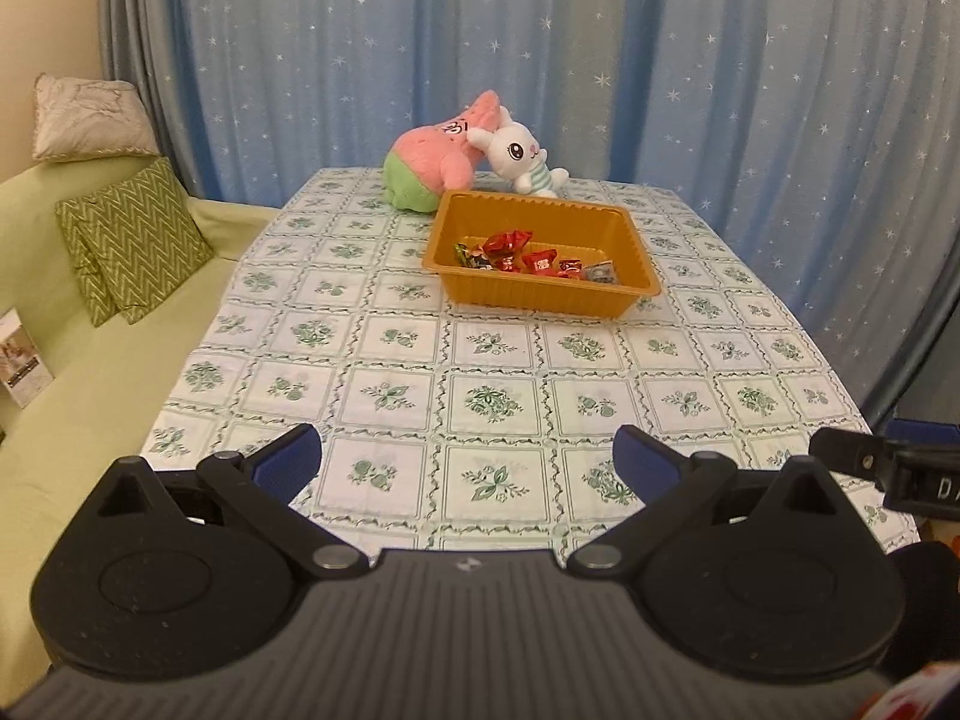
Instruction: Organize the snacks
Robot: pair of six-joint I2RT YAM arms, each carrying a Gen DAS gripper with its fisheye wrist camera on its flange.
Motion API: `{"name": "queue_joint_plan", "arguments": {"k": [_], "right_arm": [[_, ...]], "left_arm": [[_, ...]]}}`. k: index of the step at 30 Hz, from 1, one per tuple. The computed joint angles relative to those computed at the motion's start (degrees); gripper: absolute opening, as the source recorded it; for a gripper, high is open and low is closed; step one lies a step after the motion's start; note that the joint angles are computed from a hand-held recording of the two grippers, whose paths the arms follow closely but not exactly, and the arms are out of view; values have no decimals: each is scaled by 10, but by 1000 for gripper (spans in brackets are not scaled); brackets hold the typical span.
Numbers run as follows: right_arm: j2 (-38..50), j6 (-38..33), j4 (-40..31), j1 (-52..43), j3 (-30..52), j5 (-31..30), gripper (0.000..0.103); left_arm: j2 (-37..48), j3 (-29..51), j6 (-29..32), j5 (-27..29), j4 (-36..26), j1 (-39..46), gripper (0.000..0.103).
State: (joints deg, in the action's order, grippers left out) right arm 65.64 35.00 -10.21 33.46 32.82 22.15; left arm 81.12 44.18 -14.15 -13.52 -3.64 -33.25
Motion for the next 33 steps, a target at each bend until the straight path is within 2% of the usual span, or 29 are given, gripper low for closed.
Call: {"name": "queue_joint_plan", "arguments": {"k": [5,11,33], "right_arm": [[-28,18,-49,30,0,7,85],[-53,45,-73,72,-10,35,85],[-66,58,-97,104,3,70,85]], "left_arm": [[-33,-20,-18,-7,-13,-17,103],[-52,-34,-21,-13,-19,-39,103],[-66,-42,-24,-8,-19,-41,103]]}}
